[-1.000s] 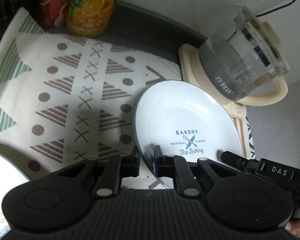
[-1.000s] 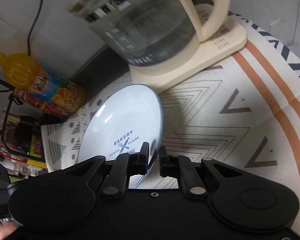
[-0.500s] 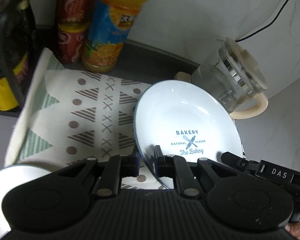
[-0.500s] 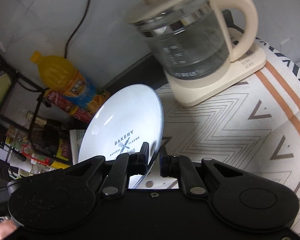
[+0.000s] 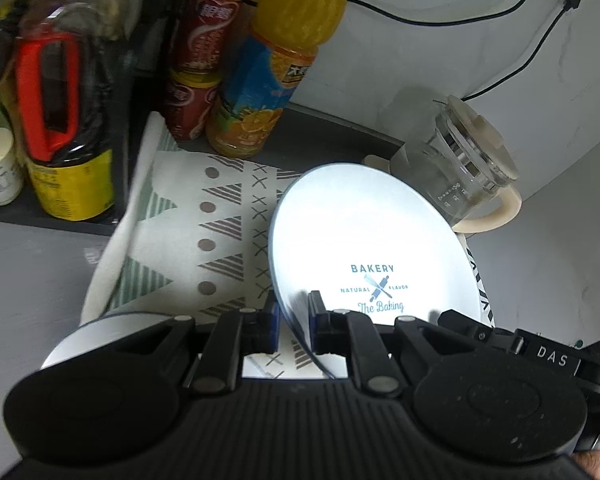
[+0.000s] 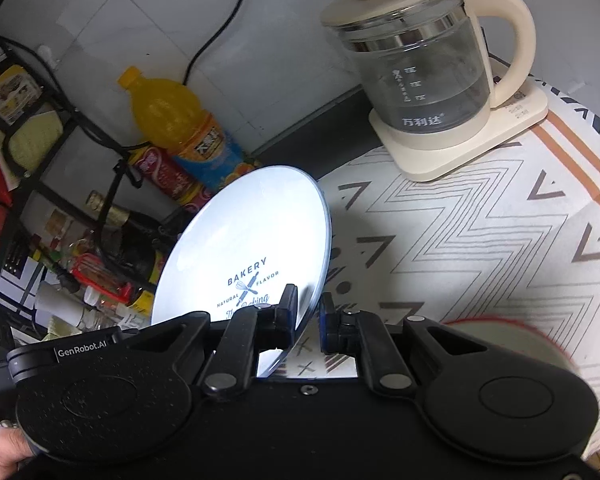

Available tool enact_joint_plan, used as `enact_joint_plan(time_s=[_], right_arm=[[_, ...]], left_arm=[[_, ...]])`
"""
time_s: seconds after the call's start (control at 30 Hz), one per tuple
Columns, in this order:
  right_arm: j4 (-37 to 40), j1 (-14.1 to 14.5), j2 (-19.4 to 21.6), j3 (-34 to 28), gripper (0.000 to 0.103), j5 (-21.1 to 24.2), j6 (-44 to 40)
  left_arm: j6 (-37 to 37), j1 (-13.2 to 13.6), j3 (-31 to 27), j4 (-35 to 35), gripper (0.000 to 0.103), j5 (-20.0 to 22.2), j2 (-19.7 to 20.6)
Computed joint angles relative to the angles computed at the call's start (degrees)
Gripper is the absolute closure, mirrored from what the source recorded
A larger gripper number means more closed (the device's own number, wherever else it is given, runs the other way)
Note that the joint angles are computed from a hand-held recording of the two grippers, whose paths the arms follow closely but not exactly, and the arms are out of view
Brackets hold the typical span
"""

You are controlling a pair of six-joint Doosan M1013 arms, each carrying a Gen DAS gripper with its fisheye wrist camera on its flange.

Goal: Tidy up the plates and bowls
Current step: 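Lift the 'BAKERY' plate with both grippers and carry it over the stacked plates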

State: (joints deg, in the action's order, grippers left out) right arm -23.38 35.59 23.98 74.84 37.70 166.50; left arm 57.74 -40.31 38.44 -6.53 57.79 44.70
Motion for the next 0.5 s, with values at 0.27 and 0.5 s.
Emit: enact_joint_plan(time_s=[0.27,0.5], right_arm=[[-5.1,3.1,0.7,-1.0,0.092,1.5,5.4],[-6.7,5.2,1.6,-1.9,0.092,2.9,7.9]], left_arm=[[2.9,1.0,8.1,-1.9,0.091,-3.3,-4.7],[5.0,2.1,13.8,-3.7,0.091,-5.5,-8.0]])
